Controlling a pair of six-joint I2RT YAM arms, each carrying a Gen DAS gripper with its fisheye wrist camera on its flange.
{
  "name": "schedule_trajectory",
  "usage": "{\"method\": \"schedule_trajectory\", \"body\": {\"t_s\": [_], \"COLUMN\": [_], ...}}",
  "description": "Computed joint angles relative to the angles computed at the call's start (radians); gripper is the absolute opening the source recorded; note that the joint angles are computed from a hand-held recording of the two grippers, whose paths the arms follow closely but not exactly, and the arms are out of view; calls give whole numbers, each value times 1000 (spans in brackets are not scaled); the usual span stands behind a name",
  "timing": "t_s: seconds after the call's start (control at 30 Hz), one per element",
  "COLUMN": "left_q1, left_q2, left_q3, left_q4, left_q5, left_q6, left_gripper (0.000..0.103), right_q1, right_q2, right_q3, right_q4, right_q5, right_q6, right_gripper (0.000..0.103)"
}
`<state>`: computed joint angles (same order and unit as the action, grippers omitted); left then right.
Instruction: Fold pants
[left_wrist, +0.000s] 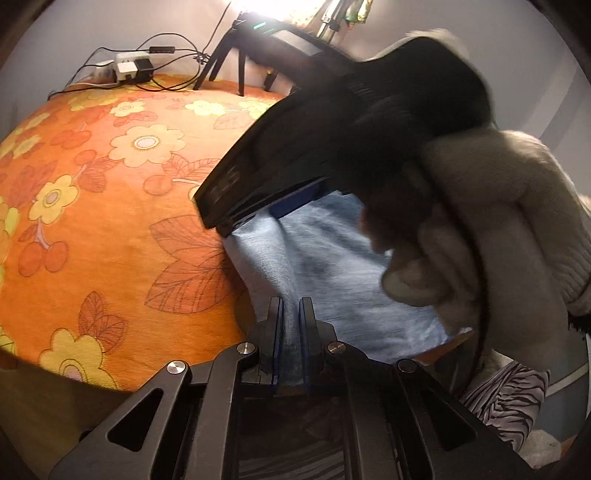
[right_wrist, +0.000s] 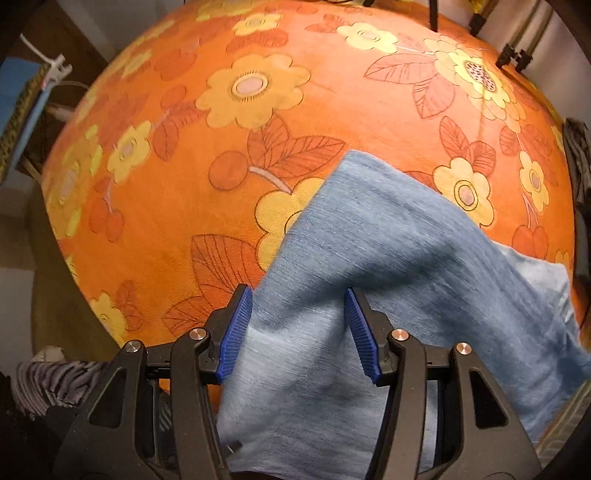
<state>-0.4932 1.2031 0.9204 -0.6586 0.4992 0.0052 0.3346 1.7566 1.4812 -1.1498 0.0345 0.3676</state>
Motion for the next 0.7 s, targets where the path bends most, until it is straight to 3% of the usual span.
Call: {"method": "schedule_trajectory", "body": {"t_s": [0.07,0.1,0.13,0.23,0.43,0.57,0.7], "left_q1": [-9,-15,-22,-55,-154,-55,-25], "left_q2": [-6,-13,-25,-60,-154,-188,-73], "left_q3": [3,4,8,18,37,54,104], "left_q4": [-2,-3,-4,-1,-13,-34,-50], "left_q5": [6,9,18,34,27,117,162], "left_q6": [-2,0,-1,-9,-44,-88,-138], "left_gripper": [7,6,5,4,3,5,13], "right_q1": [13,11,0,-41,-155,-273,-499], "right_q2": [24,21,1,-95,-326,-467,-580], "right_q3": [14,12,3,-41,-118,-161,-186], "right_q4": [-19,-19,-12,22,16,0,-50], "right_q5": [26,20,-8,-70,-133,-189,-327], "right_q6": [-21,-23,-20,-19,-50,-87,-186], "right_gripper": [48,38,21,7,4,4,4]}}
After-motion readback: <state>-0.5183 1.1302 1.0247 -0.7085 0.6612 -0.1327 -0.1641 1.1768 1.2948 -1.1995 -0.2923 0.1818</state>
